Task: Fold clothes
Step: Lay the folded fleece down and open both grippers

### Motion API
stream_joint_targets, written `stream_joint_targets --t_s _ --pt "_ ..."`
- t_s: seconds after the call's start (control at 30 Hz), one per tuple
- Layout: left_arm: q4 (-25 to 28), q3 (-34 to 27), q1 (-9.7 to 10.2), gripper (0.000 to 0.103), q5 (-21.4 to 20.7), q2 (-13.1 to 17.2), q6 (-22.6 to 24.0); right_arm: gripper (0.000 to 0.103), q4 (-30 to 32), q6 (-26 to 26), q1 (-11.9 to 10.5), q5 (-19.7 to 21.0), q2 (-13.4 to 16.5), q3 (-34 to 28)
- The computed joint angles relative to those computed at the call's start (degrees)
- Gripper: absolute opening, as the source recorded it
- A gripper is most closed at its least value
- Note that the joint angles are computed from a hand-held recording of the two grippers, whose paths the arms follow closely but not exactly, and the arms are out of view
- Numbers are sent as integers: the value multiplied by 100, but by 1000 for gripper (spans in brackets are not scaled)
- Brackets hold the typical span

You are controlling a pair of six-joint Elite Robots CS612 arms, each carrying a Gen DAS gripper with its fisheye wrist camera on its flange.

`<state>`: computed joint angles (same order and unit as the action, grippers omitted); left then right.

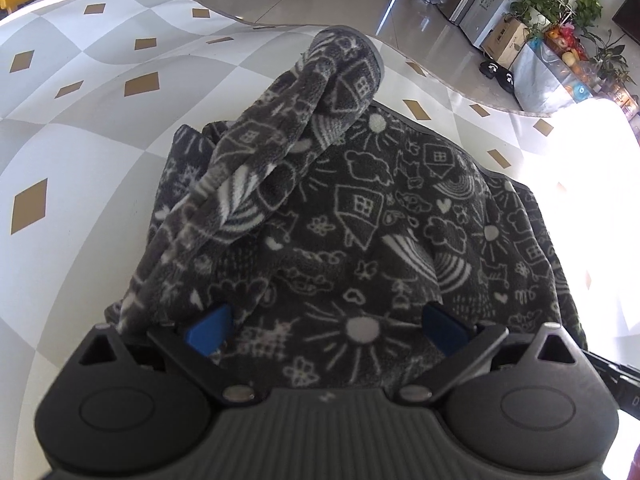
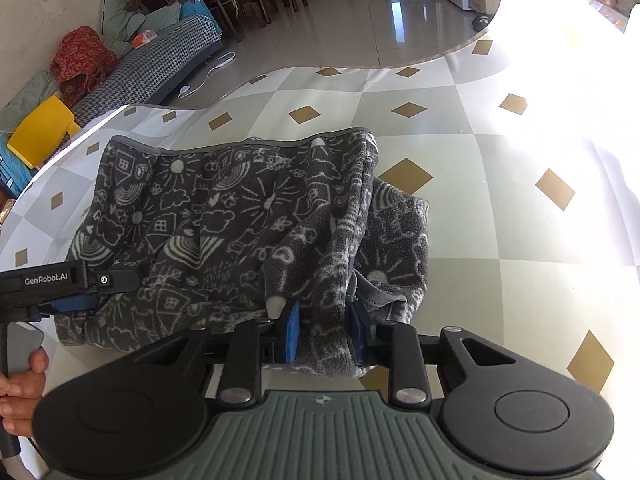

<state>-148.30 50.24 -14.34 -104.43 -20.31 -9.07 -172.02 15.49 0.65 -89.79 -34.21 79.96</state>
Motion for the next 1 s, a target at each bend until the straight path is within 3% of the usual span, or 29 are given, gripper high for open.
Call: stream_joint_targets --t_s 0.07,0.23,0.37,0.47,0.6,0.7,0.87,1.0 --pt "31 -9 -10 101 147 7 37 10 41 -67 15 -184 1 -13" --pt "186 -32 -21 101 447 5 82 7 38 -104 0 -670 68 -49" --pt "272 -46 -4 100 404 4 169 7 53 -82 4 -884 138 -126" --pt "299 -15 -4 98 426 -16 305 7 83 -402 63 -1112 191 -199" --pt "374 -42 35 97 316 -14 269 7 343 -211 37 -1078 190 -230" --pt "413 -43 38 97 308 -25 331 13 375 -80 30 -1053 151 -218" --pt "85 187 15 98 256 -145 357 24 -226 -31 63 -1111 74 -103" --pt "-295 365 -24 98 175 -221 565 26 -646 -131 85 -861 92 -89"
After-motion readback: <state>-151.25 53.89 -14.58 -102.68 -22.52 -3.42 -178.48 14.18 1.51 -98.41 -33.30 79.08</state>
